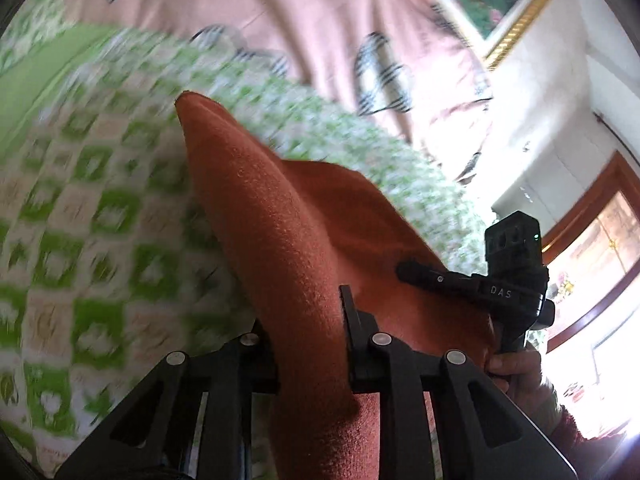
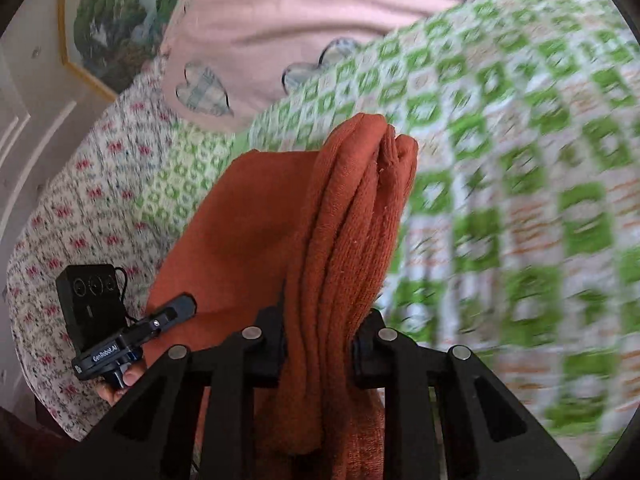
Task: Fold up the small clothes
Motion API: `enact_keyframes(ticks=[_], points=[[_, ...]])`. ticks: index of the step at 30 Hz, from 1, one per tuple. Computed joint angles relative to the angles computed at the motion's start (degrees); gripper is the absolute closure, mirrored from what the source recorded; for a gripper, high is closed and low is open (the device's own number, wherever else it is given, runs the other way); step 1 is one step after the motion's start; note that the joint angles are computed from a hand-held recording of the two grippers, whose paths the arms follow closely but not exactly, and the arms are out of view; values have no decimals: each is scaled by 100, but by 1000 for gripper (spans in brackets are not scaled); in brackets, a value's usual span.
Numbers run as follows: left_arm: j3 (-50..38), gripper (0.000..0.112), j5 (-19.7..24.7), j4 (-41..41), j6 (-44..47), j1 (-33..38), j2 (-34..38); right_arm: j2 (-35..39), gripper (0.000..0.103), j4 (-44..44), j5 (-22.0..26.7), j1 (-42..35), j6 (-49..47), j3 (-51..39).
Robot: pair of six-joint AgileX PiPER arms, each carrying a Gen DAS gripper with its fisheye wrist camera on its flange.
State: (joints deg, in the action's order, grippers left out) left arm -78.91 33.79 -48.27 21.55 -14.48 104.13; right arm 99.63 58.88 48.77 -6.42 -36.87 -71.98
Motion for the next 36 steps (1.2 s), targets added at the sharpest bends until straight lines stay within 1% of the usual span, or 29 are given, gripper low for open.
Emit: enact_keyframes(ticks=[1, 2, 3, 5, 6, 7, 8, 10, 11, 13, 14, 16, 19, 20, 21, 22, 23, 25, 27, 29, 30, 31, 33, 36], points=[[100, 91, 35, -83, 48, 77, 51, 81, 79, -128, -97, 97, 114, 12], [279, 90, 70, -394, 273, 184, 108, 141, 78, -365, -268, 214, 294, 62], [469, 86, 57, -689, 510, 260, 99, 168, 76, -397, -331, 234, 332, 88], [880, 83, -104, -1241, 923, 322, -41, 129, 67, -134, -342, 80, 161, 334], [993, 81, -201, -1372, 1037, 289, -97, 44, 66, -203, -411, 19, 255, 438], [1103, 80, -277, -1342, 1025, 275, -201, -24, 63, -262, -417, -37, 307, 489], [1248, 78, -319, -1245, 971, 297, -340, -86, 59, -380, -415, -60, 436, 499], [1334, 75, -443, -864, 610, 250, -495, -252, 52, -798, -475, -63, 813, 472], [1361, 71, -499, -680, 444, 234, -573, -442, 51, -1162, -578, -12, 1109, 461], [1485, 62, -595, -504, 319, 269, -785, -693, 51, -1583, -761, 71, 1434, 443], [1470, 56, -612, -396, 206, 282, -834, -831, 51, -1812, -900, 159, 1603, 406], [1354, 55, -586, -242, 9, 301, -831, -836, 51, -1932, -959, 293, 1614, 191], [1154, 55, -534, 9, -308, 355, -722, -444, 52, -2063, -831, 463, 1701, -316], [1063, 55, -513, 145, -473, 351, -667, -193, 55, -2241, -806, 572, 1852, -574], [990, 55, -491, 246, -590, 351, -611, -49, 56, -2363, -773, 634, 1979, -718], [898, 55, -460, 455, -822, 339, -533, 255, 57, -2605, -659, 727, 2260, -995], [796, 55, -437, 696, -1112, 292, -448, 466, 71, -2712, -575, 760, 2376, -1179], [634, 56, -329, 920, -1430, 245, -311, 642, 93, -2638, -420, 741, 2304, -1358], [576, 56, -271, 964, -1484, 195, -304, 279, 93, -2076, -508, 531, 1784, -1149], [532, 55, -236, 1103, -1561, 95, -313, -121, 93, -2145, -639, 476, 1644, -943], [537, 55, -225, 948, -1392, 65, -296, -180, 93, -2311, -669, 479, 1714, -887], [534, 54, -251, 953, -1395, 25, -273, -153, 93, -2471, -683, 483, 1827, -868], [454, 53, -282, 1192, -1657, -71, -125, 156, 93, -2980, -678, 545, 2257, -912], [498, 53, -341, 1090, -1653, -60, 13, 464, 93, -3131, -807, 596, 2366, -871]])
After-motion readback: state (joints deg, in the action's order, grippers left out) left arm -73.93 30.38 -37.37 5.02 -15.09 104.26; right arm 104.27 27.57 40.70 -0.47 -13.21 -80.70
